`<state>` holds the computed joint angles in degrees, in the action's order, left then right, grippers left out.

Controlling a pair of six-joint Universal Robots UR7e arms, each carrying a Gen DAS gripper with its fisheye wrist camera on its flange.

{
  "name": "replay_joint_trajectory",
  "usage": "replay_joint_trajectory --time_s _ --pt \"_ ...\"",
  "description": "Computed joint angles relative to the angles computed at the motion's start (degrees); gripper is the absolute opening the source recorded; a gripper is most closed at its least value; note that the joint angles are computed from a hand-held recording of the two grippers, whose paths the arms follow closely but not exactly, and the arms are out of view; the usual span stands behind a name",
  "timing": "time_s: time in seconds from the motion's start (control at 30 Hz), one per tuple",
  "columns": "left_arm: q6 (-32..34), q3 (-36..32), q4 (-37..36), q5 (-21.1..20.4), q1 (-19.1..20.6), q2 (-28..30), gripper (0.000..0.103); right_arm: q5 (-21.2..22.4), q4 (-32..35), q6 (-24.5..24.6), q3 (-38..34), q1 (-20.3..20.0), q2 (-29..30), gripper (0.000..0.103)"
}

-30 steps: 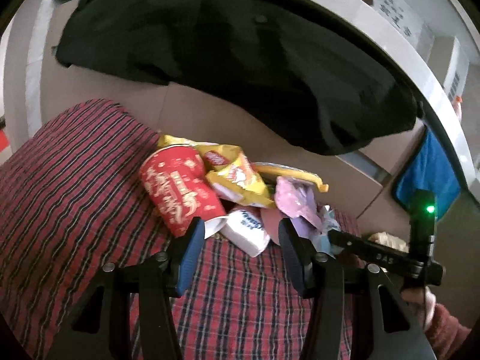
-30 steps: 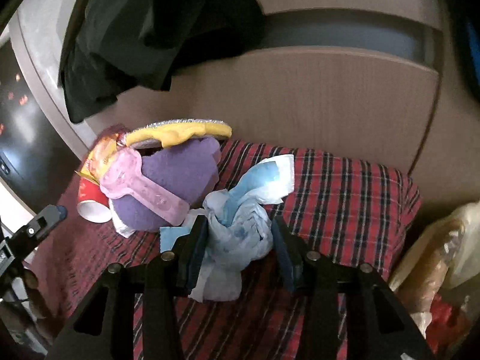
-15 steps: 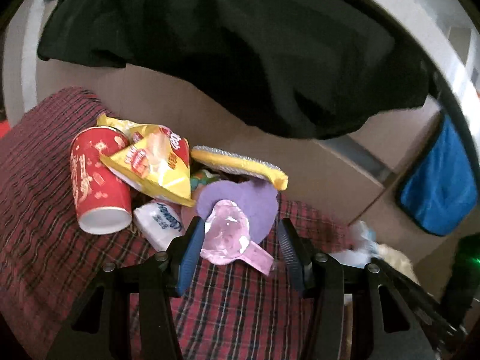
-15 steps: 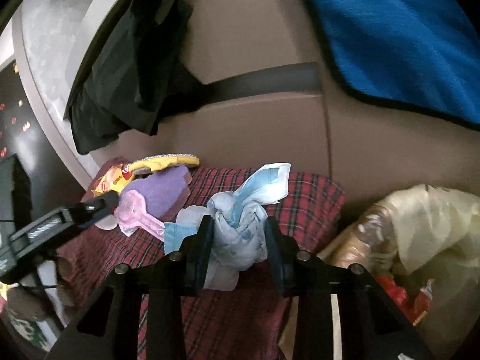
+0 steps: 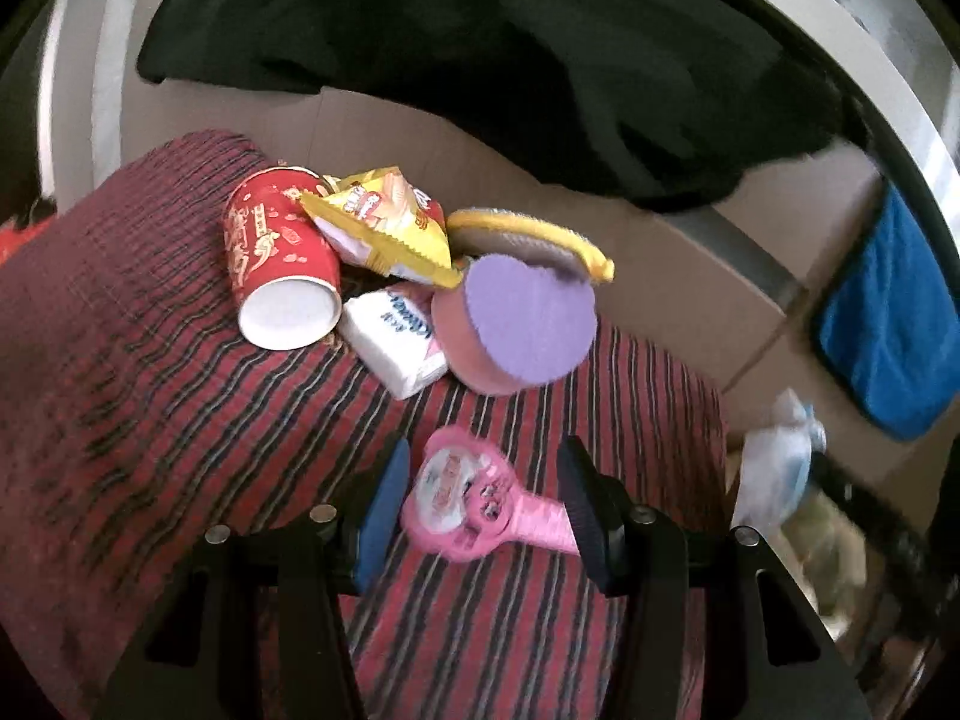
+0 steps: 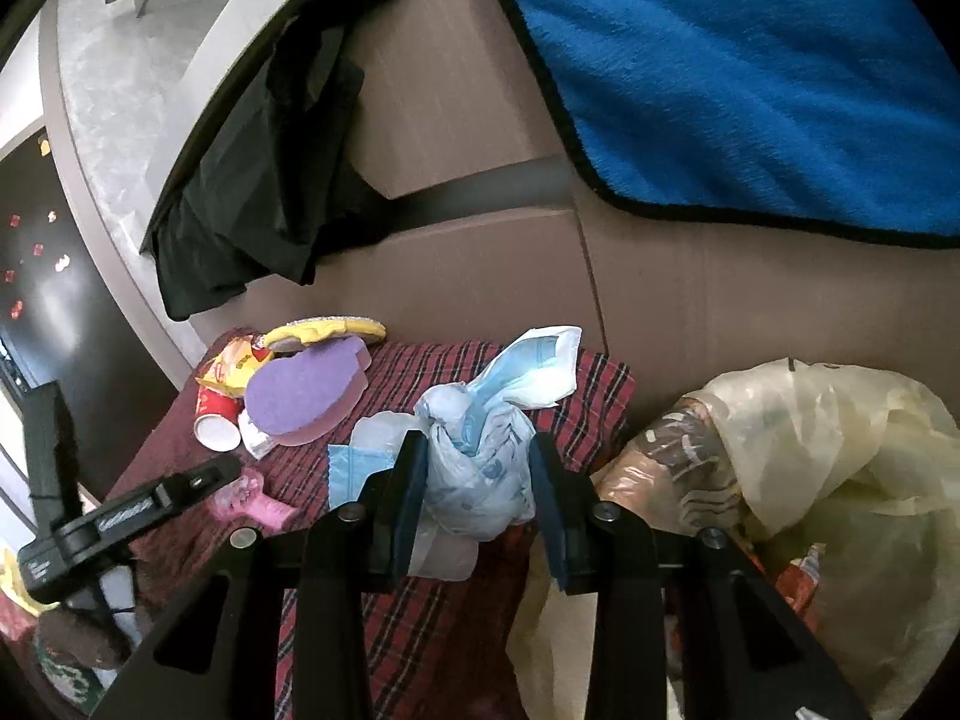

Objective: Collect trash
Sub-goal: 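Grasp the white-blue tissue with the right tool while the left grasps the pink toy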

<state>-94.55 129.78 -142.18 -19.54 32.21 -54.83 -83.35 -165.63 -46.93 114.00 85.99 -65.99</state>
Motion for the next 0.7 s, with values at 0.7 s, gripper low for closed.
replay_joint_trajectory --time_s 0.7 --pt "-2.74 -2.92 4.14 -3.59 3.32 0.26 0.028 -1.74 -2.88 -3.16 3.88 1.97 -3.19 0.032"
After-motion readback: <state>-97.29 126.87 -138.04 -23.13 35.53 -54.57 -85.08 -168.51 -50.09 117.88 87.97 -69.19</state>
